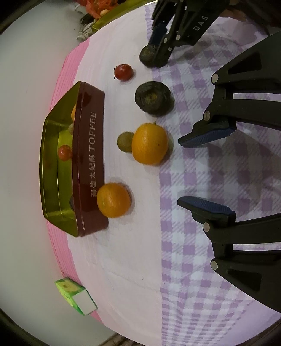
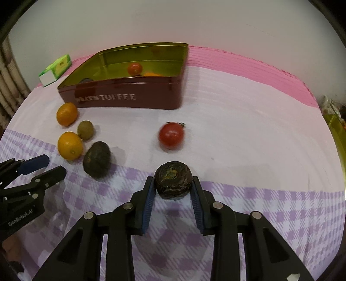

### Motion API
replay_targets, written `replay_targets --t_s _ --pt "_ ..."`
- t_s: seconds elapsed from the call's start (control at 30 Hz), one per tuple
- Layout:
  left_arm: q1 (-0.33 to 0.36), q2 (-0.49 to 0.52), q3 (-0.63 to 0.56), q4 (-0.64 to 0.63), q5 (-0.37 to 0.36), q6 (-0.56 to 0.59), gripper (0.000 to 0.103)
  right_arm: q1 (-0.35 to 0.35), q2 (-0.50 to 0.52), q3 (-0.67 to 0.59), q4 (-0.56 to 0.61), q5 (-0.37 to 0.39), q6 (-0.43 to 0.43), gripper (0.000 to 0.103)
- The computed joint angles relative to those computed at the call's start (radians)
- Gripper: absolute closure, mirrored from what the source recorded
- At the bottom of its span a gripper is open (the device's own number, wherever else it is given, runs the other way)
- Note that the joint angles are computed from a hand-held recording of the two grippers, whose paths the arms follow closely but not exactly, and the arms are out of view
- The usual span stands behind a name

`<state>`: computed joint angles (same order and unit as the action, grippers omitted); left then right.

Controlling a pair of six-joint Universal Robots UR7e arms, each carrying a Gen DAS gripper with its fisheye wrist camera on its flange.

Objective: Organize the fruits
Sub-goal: 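Grasp the yellow orange with the left gripper while the right holds the passion fruit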

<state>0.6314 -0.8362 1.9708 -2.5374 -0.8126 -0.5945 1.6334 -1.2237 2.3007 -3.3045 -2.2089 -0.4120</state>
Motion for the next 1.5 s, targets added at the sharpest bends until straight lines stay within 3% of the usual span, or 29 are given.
replay_targets --t_s 0.3,0.97,1.3,1.5 --pt "0.002 0.031 -0.034 -0.01 -0.025 0.025 0.052 -0.02 -0.019 0.01 -0.011 0.008 0.008 0.072" --pt "0.019 0.091 -0.102 -0.017 0.017 0.057 0.05 -0.022 -0.02 0.016 -0.027 0.013 0.004 0.072" --pt "0.02 0.086 -0.089 -0.046 0.021 0.069 0.06 -0.02 -0.018 0.016 -0.03 0.008 0.002 0.072" --pt "0.021 0.082 -0.083 -0.05 0.021 0.074 0.061 -0.016 -0.015 0.012 -0.022 -0.001 0.008 0.072"
